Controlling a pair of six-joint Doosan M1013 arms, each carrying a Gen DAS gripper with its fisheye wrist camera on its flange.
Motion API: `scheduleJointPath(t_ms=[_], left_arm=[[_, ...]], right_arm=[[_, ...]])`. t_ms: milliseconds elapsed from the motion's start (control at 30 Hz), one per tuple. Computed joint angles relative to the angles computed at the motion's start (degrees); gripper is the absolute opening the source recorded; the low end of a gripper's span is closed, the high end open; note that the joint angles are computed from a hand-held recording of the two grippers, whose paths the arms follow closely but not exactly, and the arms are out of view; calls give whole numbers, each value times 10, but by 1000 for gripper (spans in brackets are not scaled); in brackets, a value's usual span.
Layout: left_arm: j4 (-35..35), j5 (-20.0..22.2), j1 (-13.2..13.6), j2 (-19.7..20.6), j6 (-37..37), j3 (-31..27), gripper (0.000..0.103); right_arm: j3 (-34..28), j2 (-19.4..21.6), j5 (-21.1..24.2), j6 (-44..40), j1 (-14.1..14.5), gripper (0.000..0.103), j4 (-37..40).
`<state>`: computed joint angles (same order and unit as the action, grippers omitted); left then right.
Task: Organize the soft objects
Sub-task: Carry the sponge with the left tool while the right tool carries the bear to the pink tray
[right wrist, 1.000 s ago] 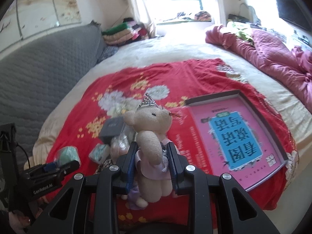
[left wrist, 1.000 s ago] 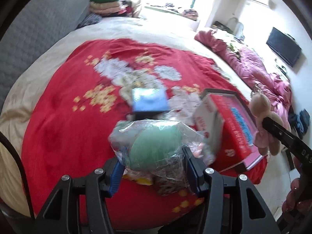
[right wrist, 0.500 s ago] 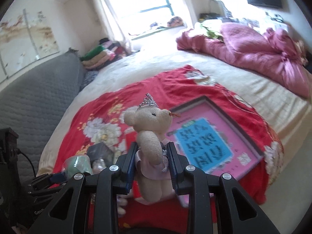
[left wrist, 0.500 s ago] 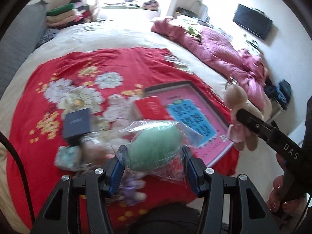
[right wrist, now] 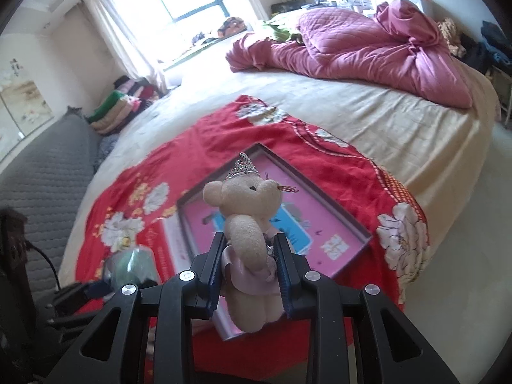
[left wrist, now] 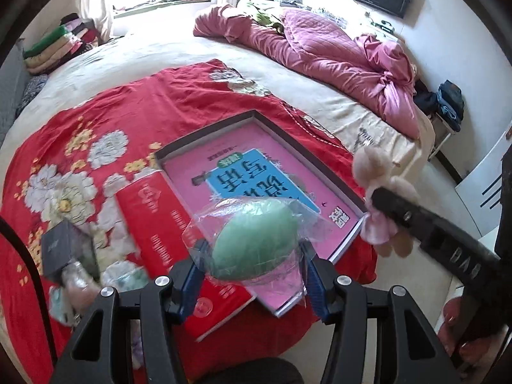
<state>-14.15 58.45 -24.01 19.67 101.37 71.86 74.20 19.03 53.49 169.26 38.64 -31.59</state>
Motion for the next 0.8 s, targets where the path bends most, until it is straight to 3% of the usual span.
scheduleJointPath(t_ms=[67, 233, 367, 800], left_arm=[[-2, 5, -2, 10, -2, -8, 56], [14, 22, -15, 35, -8, -26, 56], [32, 52, -22, 55, -9, -43, 56], [69, 85, -39, 86, 0, -63, 56]], right_arm=[[-3, 7, 14, -11, -2, 30, -3], [15, 12, -9, -9, -13, 30, 7], [16, 20, 0, -16, -18, 30, 11], [19, 41, -2, -41, -42, 31, 34]])
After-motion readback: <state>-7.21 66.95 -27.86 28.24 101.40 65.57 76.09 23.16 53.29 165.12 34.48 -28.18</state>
